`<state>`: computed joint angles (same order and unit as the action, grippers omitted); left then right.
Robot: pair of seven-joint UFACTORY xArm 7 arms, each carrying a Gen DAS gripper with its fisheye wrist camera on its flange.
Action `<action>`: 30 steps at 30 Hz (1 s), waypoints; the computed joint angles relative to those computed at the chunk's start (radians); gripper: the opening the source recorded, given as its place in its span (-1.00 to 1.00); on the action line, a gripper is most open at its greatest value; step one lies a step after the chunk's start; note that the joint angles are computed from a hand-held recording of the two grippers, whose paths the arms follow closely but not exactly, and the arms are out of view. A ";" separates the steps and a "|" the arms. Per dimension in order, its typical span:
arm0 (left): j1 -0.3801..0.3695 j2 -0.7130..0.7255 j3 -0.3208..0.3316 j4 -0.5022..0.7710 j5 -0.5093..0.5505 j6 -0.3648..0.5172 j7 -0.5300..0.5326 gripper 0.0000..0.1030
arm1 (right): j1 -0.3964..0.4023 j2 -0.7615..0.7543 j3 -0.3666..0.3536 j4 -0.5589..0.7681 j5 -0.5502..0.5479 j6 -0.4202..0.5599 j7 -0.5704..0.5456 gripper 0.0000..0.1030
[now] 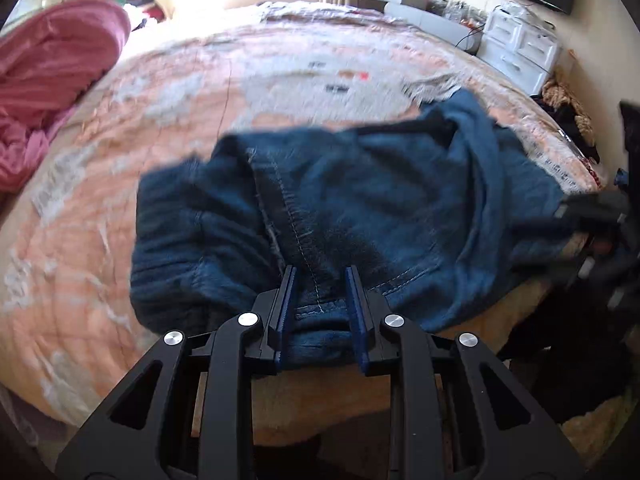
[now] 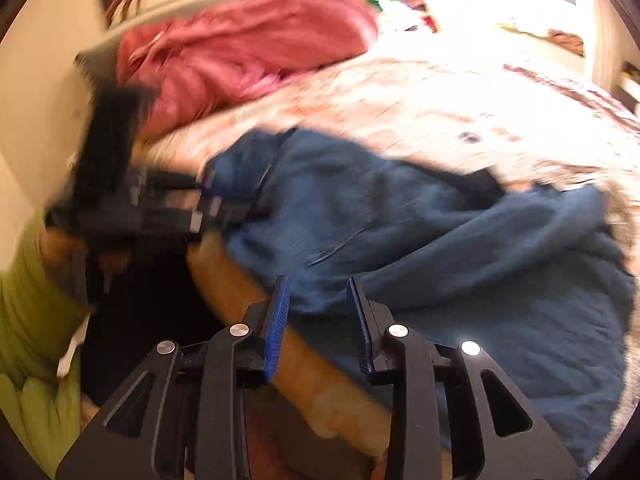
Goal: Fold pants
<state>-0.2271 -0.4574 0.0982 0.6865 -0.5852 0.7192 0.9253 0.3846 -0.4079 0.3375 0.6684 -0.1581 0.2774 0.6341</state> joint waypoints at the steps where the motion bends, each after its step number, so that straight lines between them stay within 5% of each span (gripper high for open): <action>1: -0.003 -0.002 0.013 -0.007 -0.016 0.003 0.013 -0.66 | -0.021 -0.010 0.008 0.001 -0.014 0.003 0.015 -0.44; 6: 0.001 -0.006 0.020 -0.015 -0.034 0.004 0.031 -0.66 | -0.073 0.089 -0.005 0.102 -0.044 0.037 0.038 -0.25; 10: 0.002 -0.003 0.029 -0.015 -0.058 0.014 0.046 -0.66 | -0.074 0.232 -0.022 0.209 -0.072 0.192 0.047 -0.24; 13: 0.005 -0.006 0.027 -0.016 -0.072 0.012 0.050 -0.66 | -0.057 0.247 -0.042 0.182 -0.125 0.147 0.107 -0.23; 17: 0.010 -0.038 0.055 0.000 -0.115 0.078 0.043 -0.41 | -0.016 0.165 -0.095 0.105 -0.048 0.061 0.064 -0.23; 20: 0.018 -0.098 0.050 -0.007 -0.111 0.087 0.046 -0.26 | -0.063 0.033 -0.077 0.020 -0.045 0.003 0.113 -0.16; 27: -0.058 -0.097 0.052 0.057 -0.171 0.147 0.047 -0.08 | -0.220 -0.130 -0.034 -0.021 -0.071 0.077 0.189 0.05; 30: -0.095 -0.036 0.019 0.098 -0.209 0.181 0.053 -0.08 | -0.225 -0.146 -0.074 -0.017 -0.052 0.109 0.163 0.12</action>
<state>-0.3218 -0.4938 0.1175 0.7841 -0.7938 0.9004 0.9778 0.1592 -0.5534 0.2631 0.6510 -0.2105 0.3863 0.7976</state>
